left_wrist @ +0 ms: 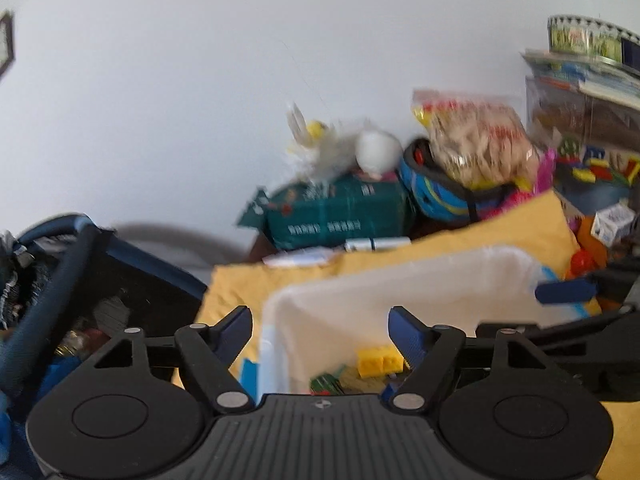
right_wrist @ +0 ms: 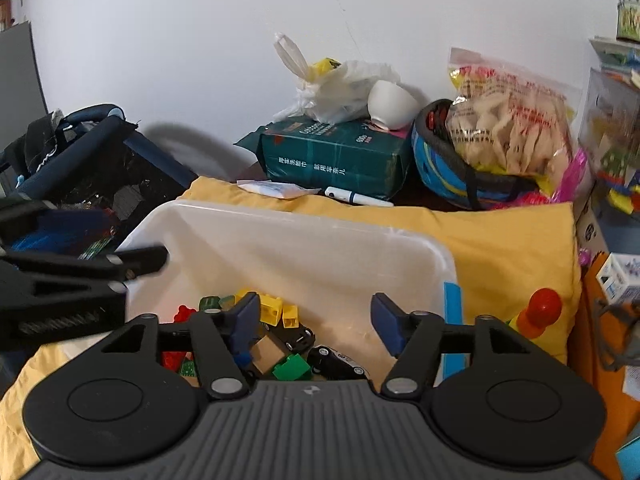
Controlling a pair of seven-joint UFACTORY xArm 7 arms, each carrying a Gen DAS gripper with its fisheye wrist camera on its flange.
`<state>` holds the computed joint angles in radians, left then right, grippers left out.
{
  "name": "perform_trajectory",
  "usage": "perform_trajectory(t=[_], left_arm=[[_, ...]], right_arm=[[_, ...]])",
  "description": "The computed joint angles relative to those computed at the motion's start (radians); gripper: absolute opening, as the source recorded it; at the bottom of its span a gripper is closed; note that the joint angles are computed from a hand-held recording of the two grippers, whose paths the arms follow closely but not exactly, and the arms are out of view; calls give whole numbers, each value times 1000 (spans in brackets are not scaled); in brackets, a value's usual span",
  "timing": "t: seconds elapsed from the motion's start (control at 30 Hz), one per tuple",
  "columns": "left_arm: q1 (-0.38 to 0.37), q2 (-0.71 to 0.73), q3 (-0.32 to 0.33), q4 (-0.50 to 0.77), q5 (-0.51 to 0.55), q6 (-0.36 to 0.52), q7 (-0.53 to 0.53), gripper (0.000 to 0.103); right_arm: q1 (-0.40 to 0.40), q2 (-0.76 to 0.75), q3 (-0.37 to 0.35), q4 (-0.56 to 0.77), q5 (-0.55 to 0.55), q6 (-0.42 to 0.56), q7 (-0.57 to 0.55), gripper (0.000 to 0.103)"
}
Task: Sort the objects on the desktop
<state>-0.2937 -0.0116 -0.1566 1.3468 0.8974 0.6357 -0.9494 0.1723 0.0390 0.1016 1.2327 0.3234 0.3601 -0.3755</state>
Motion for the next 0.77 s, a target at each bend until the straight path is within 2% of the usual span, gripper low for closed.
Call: perform_trajectory(t=[0.13,0.2,0.23,0.3,0.47,0.6,0.7,0.77], left_arm=[[-2,-42,-21,-20,81,34,-73,81],[-9,-43,-44,-8,129,106,-118,84],[-15,-38,-53,3,153,146,-121,84],[-22,-40,-53,3,180,151,-88,84],[-38,-30,-51,33,94,168,12,84],[-48,-1,-39,73,-104,183,158,84],[-54,-4,-33,62,-170,178,172,84],[-57,-13,-35,42,-148,164,143,84]], right_arm=[[1,-15,-3,-7,-11,18,20,68],[0,-25,-4,-14,4,27,7,70],[1,-29,-5,-18,0,29,9,71],[3,-34,-7,-20,-5,40,5,72],[4,-42,-11,-16,-55,70,45,76],[4,-41,-13,-5,-145,107,127,82],[2,-42,-15,1,-190,136,174,83],[0,-48,-16,-3,-219,143,207,84]])
